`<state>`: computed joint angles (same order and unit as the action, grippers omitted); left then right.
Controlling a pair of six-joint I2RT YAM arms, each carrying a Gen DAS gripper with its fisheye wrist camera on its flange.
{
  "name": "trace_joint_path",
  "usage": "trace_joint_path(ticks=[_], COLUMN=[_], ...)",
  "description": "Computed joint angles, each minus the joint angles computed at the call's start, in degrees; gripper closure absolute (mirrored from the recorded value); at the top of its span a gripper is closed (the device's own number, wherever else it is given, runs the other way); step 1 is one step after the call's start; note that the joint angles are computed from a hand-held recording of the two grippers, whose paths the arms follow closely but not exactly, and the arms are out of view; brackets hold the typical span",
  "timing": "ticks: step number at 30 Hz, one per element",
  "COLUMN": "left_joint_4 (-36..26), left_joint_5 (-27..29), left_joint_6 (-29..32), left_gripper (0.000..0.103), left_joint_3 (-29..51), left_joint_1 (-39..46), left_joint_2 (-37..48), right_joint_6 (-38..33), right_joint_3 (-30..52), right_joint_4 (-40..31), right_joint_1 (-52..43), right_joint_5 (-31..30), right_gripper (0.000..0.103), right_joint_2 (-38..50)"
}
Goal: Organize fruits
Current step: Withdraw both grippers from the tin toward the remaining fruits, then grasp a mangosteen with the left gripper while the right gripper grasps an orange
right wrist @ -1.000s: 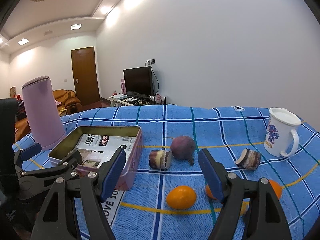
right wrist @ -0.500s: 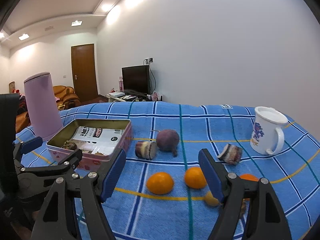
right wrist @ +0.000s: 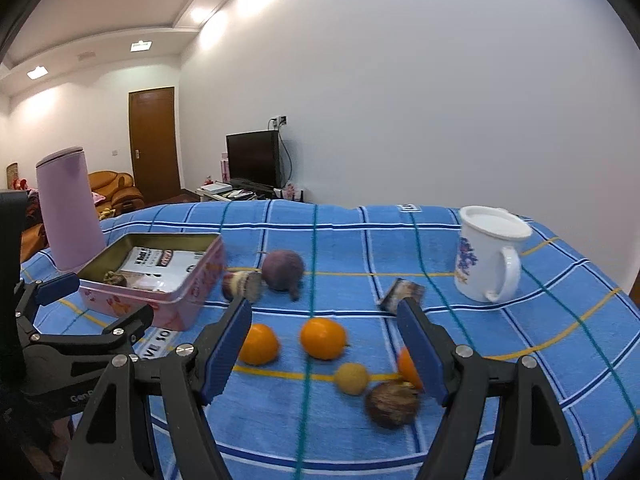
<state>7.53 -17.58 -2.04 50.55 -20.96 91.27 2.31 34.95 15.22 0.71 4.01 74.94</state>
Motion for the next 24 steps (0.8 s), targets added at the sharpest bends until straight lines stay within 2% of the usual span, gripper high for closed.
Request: trace_joint_path(ticks=[16,20,24], left_joint_4=[-3.02,-5.59,-8.83], left_joint_5=[-0.47,1.65,3.06], left_joint_6=[0.02,-0.2,-0.48], left_gripper=[0.002,0.002,0.002], left_joint_3=[1.86,3.5,5.49], left_joint_1=[-5.97,-7.2,-8.6], left_joint_2=[0.92,1.98,3.5], right_joint_6=[-2.98,-3.84,-6.25], right_joint_3=[0.17,2.12,6.19], right_joint_4=[-1.42,-3.99,-10.76], right_joint_1=[-16.34,-20.93,-24.73], right_joint_5=[-7.74,-10.77,-17.48], right_gripper=[0.027,0.027,0.027], right_joint_2=[-0.21,1.48,4.82])
